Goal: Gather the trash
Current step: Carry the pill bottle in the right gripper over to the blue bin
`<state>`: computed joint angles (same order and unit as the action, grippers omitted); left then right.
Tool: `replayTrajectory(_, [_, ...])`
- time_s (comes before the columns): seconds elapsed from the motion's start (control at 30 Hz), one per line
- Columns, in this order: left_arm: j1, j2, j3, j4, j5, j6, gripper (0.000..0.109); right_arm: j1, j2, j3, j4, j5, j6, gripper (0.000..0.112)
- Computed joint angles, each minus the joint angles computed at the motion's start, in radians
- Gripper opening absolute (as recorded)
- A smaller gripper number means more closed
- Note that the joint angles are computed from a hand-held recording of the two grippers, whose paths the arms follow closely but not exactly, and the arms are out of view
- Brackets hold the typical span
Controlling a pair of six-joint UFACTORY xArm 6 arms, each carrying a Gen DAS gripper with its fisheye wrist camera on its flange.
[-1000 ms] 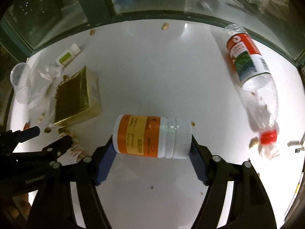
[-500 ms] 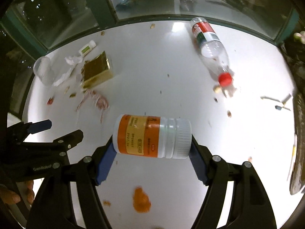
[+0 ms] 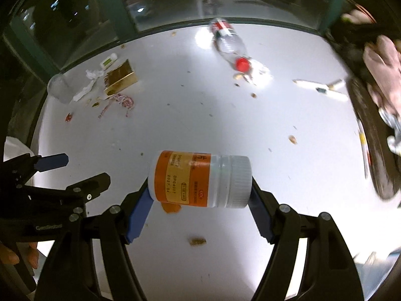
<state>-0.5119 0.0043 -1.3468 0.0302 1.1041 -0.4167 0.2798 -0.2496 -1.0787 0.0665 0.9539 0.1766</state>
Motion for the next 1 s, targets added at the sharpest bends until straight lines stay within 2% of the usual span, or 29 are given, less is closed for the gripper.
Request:
replayTrajectory(0.37, [-0.109,-0.017,0.015,-0.034,-0.048,0.062,0.093,-0.061,-0.25,0.207,-0.014,0.003,0.1,0.068])
replayTrajectory(0.67, [-0.237,0.094,-0.108,-0.079,-0.046,0.129,0.093,-0.172,-0.493,0.36,-0.054,0.08,0.161,0.068])
replayTrajectory(0.77, [-0.292,0.157,-0.182,-0.101,-0.04,0.164,0.093,-0.246,-0.581,0.403,-0.065,0.123,0.145,0.068])
replayTrajectory(1.0, [-0.428,0.314,-0.406,-0.126,0.01,0.195,0.093,-0.564,-0.772,0.47,0.013,0.246,-0.018,0.068])
